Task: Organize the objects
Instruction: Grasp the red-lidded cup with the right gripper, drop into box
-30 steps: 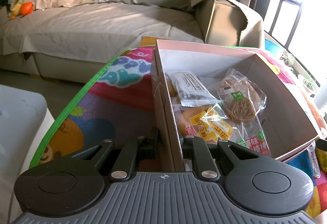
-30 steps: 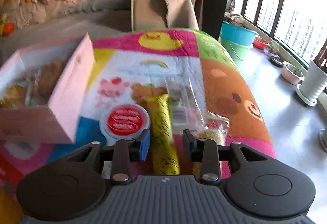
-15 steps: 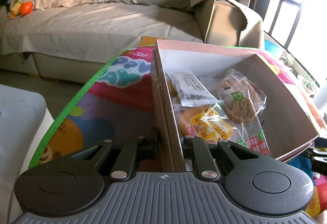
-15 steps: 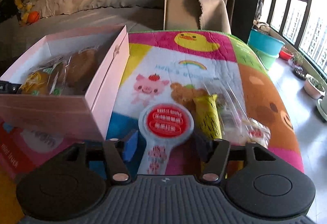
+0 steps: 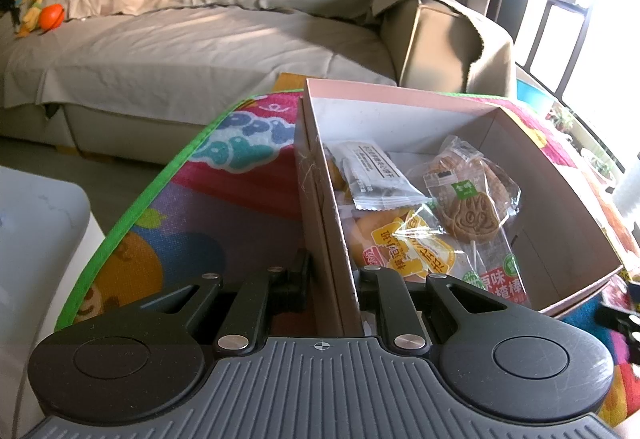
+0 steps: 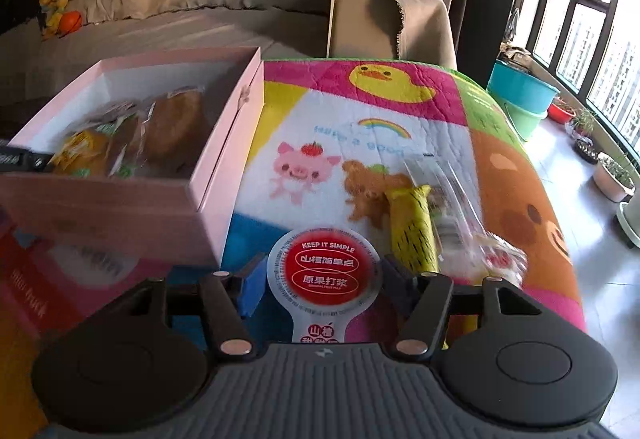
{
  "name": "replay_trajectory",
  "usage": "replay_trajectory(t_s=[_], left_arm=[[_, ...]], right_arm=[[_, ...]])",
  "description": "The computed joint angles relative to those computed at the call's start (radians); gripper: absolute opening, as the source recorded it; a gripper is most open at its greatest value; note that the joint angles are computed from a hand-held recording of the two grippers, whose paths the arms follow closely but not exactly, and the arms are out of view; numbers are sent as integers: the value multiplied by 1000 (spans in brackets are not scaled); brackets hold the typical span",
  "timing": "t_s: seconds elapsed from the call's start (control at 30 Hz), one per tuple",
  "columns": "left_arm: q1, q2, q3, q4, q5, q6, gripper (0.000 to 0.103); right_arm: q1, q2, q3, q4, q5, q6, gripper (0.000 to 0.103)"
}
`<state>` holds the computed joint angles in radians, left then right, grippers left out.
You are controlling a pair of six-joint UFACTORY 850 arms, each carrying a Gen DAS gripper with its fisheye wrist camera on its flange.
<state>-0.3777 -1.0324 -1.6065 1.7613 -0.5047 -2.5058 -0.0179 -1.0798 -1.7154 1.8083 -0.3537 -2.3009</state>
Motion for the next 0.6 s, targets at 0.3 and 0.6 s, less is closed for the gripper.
replay_trajectory(t_s=[0.3, 0.6], left_arm=[[2, -2, -2, 20, 2, -13, 17], [3, 0, 5, 40, 2, -33, 17]], right_arm=[[-39, 191, 206, 78, -132, -129, 61], [-3, 280, 213, 110, -309, -110, 61]])
